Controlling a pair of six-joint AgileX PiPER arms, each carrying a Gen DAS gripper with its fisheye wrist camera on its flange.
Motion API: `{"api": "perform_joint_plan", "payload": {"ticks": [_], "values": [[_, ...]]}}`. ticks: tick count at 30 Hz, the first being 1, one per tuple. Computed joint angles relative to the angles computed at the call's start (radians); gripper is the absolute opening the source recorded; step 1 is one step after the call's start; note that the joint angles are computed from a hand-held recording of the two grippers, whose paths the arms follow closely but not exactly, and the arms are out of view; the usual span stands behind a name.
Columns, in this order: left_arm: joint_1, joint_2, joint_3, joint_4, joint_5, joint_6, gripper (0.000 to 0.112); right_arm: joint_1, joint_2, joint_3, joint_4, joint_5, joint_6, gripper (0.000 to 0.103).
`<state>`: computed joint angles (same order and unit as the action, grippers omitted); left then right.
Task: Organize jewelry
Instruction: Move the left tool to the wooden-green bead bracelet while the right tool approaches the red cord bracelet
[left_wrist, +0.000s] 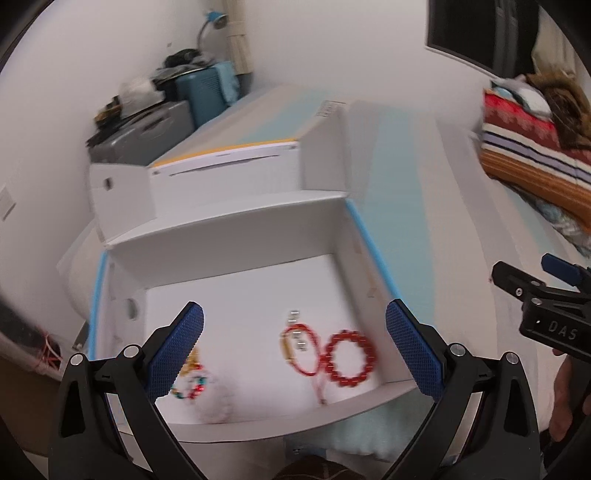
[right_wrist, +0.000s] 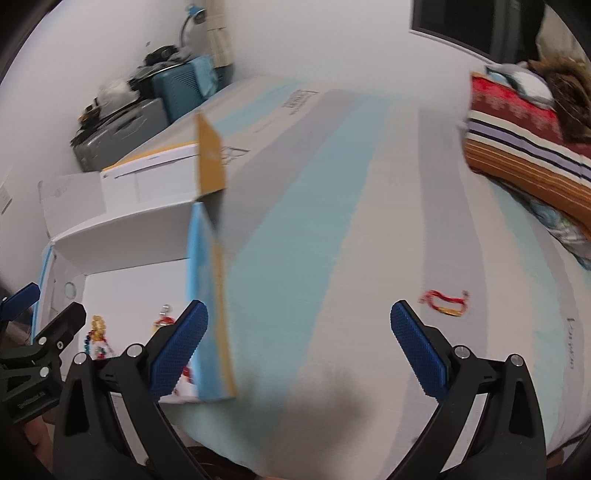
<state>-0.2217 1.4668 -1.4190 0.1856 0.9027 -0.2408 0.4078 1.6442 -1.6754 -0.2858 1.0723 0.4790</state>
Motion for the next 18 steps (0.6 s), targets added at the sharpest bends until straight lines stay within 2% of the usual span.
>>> {"api": "perform_joint_plan", "payload": {"ticks": [9,18], "values": [[-0.247,0.114,-0.086,0.09,0.009,-0.146,0.097,-0.249,-0.177,0.232,0.079,-0.075,-0.124,0.095],[-0.459,0.237,-0.14,0.134,-0.005,-0.224,0.097,-0.517,-0.156,0.293,0.206,-0.127,-0.318,0.095]]}}
